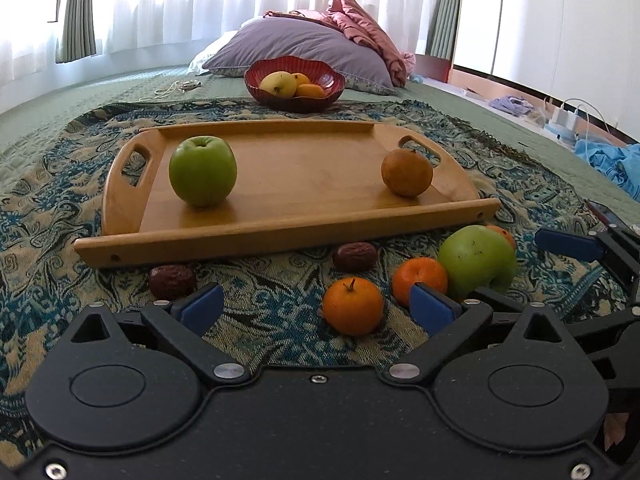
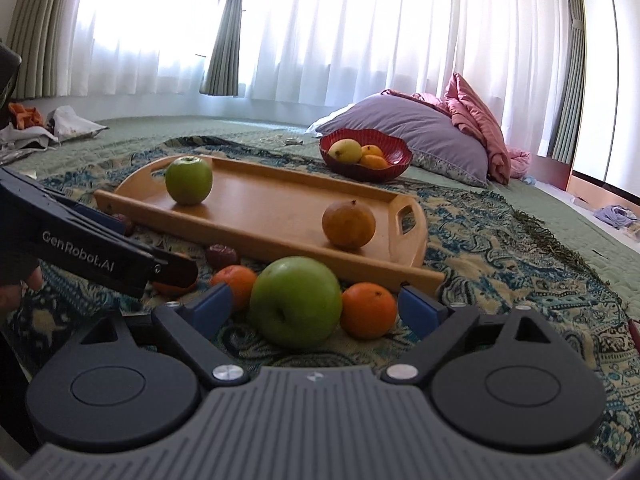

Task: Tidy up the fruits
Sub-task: 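Grasp a mandarin with the left tool while the right tool grasps the second green apple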

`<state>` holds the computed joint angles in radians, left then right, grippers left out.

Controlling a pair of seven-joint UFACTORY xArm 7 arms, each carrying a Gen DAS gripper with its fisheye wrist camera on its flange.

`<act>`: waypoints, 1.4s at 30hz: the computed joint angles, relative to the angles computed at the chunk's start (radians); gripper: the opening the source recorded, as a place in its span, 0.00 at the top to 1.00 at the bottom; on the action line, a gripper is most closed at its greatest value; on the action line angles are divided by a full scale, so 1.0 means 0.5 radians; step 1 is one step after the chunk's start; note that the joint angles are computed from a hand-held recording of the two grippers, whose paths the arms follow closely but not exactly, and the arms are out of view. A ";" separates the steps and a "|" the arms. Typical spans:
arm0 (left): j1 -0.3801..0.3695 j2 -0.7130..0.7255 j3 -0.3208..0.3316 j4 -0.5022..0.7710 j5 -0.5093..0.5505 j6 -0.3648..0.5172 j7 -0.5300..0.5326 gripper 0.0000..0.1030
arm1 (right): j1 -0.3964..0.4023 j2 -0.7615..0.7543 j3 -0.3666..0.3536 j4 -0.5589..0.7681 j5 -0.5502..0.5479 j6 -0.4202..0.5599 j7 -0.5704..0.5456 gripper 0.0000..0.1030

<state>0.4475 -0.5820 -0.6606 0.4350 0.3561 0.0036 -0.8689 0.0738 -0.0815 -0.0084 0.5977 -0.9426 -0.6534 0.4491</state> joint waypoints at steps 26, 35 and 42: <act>-0.118 0.132 0.075 0.025 -0.091 -0.067 -0.042 0.67 | -0.006 0.071 0.047 -0.043 0.124 -0.062 0.089 0.37; 0.071 0.121 -0.121 0.052 -0.100 -0.090 -0.105 0.70 | 0.004 0.077 0.048 -0.005 0.076 -0.013 0.136 0.39; 0.153 0.053 -0.204 0.055 -0.115 -0.075 -0.167 0.70 | 0.022 0.122 0.074 0.030 0.170 -0.019 0.082 0.41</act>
